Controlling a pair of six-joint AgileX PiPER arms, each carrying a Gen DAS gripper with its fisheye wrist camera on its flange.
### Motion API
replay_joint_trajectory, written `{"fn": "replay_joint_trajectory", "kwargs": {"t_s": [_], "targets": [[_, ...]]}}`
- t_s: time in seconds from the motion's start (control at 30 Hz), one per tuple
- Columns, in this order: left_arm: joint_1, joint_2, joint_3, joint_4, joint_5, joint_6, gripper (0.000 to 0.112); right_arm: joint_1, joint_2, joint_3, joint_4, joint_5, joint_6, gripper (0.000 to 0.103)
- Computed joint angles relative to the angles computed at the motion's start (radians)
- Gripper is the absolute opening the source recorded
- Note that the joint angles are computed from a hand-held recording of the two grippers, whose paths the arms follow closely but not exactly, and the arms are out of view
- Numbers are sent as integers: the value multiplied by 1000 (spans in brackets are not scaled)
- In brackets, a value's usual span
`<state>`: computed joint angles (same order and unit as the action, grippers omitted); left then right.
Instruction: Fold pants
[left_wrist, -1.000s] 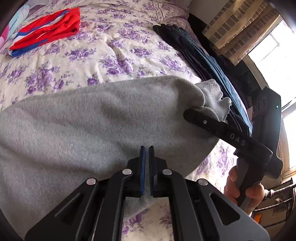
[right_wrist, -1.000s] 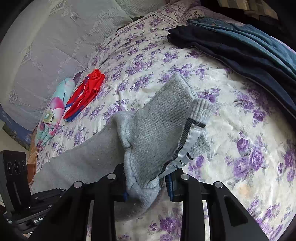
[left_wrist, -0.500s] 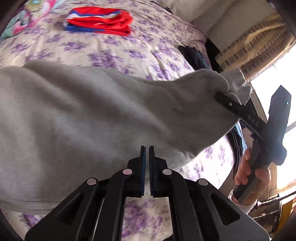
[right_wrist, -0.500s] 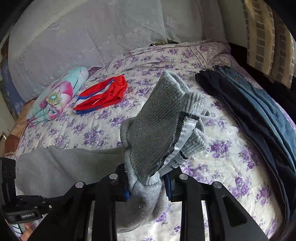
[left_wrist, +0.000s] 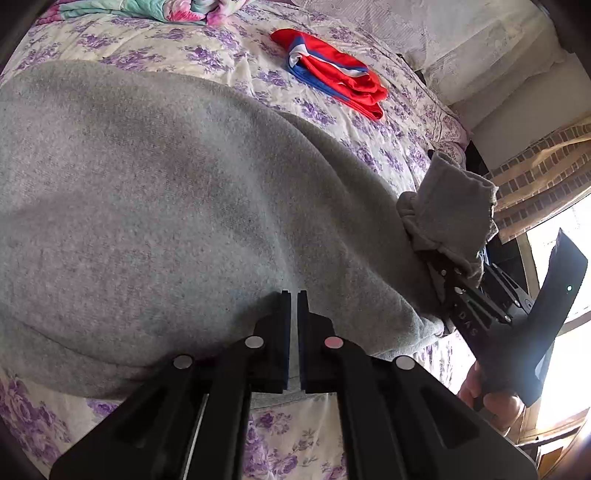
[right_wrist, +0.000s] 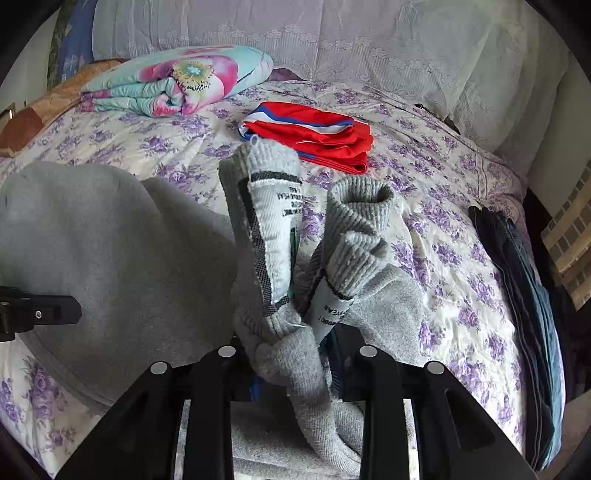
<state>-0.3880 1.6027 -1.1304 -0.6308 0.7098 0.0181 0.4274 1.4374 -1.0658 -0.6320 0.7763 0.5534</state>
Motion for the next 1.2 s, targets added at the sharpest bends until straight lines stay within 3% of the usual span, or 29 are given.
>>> {"fn": "replay_joint_trajectory", "kwargs": {"t_s": [0.07,0.13,0.17,0.2,0.23,0.27,0.4,0.47,0.5,0.53,0.6,0.7,0.77,0.8,0.87,0.9,1.07,1.2], "targets": [[-5,25,-9,-1,-4,0,1,30,22,-4,-47,24,41,32],[-2,42,-7,-13,-4,13,1,34,18,-24,5,56,-40,34],[5,50,-6,-27,-4,27,1,16,2,-41,91,69,-140,35],[14,51,-1,-41,-2,45,1,-3,-25,-52,191,80,-239,44],[24,54,2,-60,4,65,1,-23,-70,-40,291,63,-339,65],[35,58,4,-88,11,92,1,-36,-114,-40,391,62,-439,72],[37,61,6,-99,12,105,1,-173,-175,-148,759,223,-820,74],[31,60,4,-84,9,91,1,-245,-202,-175,817,225,-871,71],[29,58,4,-79,8,85,1,-267,-208,-183,806,211,-865,58],[29,58,4,-76,9,82,1,-289,-198,-198,791,208,-861,38],[28,56,3,-70,11,77,1,-361,-142,-232,837,223,-890,18],[25,52,3,-59,13,67,1,-410,-17,-248,896,204,-922,17],[27,47,12,-59,10,70,1,-422,122,-255,957,239,-939,17],[28,47,14,-61,11,74,1,-407,174,-229,953,210,-920,17],[29,48,16,-52,10,67,1,-384,162,-158,970,104,-942,16],[30,49,15,-55,13,70,1,-366,151,-156,939,101,-911,17],[23,28,3,-13,30,23,1,-312,132,-213,833,180,-774,19],[52,-134,69,30,17,-1,1,-332,77,-248,932,193,-843,17]]}}
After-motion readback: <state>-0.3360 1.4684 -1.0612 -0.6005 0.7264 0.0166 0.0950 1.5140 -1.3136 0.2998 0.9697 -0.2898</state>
